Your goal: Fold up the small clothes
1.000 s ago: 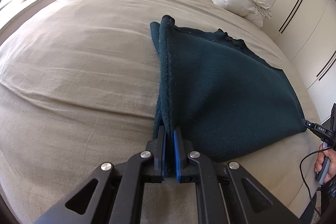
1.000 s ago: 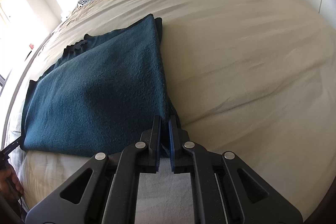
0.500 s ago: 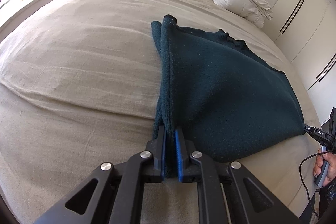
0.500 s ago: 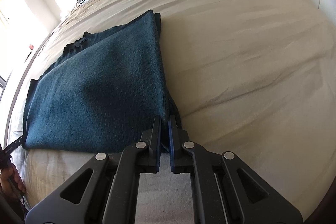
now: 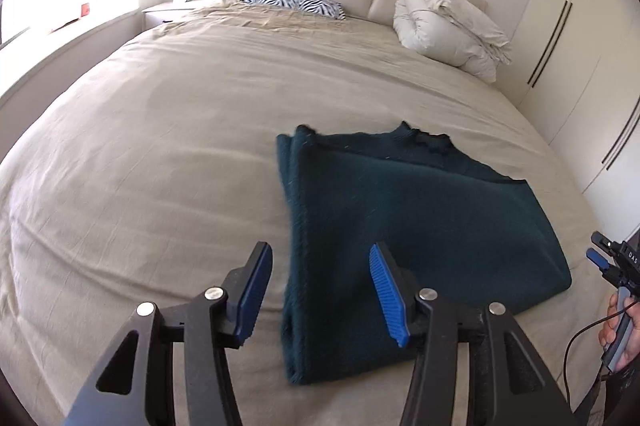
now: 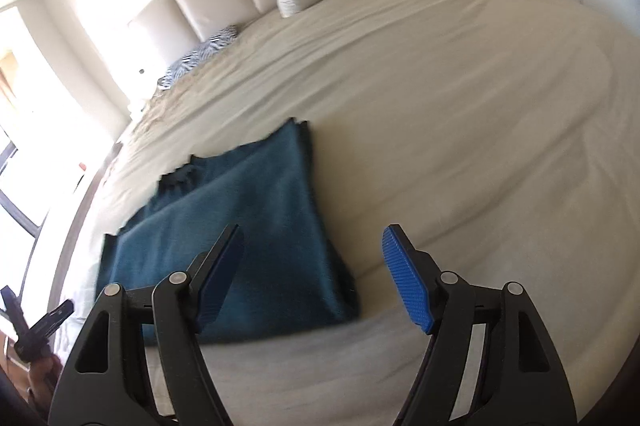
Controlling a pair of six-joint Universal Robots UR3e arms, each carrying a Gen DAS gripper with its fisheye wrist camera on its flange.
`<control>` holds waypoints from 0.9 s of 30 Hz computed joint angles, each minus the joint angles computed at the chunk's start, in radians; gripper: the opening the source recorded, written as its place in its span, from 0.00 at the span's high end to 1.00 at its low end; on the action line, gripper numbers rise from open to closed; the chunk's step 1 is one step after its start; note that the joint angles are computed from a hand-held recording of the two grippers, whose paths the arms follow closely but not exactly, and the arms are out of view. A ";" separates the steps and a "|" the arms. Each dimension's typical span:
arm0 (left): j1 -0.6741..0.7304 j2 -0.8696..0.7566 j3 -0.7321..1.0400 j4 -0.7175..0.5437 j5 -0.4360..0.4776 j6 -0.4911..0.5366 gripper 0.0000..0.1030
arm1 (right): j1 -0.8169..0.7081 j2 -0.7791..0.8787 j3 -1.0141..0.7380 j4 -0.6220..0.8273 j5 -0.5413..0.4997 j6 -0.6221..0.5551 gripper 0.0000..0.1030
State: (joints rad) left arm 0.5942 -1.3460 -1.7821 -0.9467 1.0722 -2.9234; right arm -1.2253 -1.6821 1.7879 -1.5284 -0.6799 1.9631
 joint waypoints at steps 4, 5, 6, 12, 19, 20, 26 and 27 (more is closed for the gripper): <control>-0.205 -0.283 0.228 0.116 0.094 -0.072 0.47 | 0.245 0.117 -0.102 0.067 0.046 0.069 0.31; -0.238 -0.346 0.295 0.122 0.105 -0.088 0.47 | 0.321 0.156 -0.106 0.000 0.049 0.146 0.31; -0.274 -0.412 0.363 0.130 0.130 -0.097 0.45 | 0.397 0.205 -0.119 -0.068 0.047 0.226 0.31; -0.366 -0.723 0.674 0.078 0.280 -0.149 0.45 | 0.692 0.521 -0.315 -0.230 0.100 0.535 0.33; -0.285 -0.708 0.511 0.219 0.137 -0.149 0.41 | 0.711 0.714 -0.439 -0.361 0.170 0.719 0.48; -0.293 -0.712 0.514 0.224 0.149 -0.143 0.41 | 0.688 0.727 -0.448 -0.370 0.178 0.728 0.52; -0.271 -0.710 0.492 0.237 0.097 -0.134 0.38 | 0.515 0.832 -0.519 -0.479 0.200 0.867 0.71; -0.270 -0.710 0.490 0.240 0.093 -0.132 0.37 | 0.488 0.832 -0.507 -0.510 0.209 0.884 0.71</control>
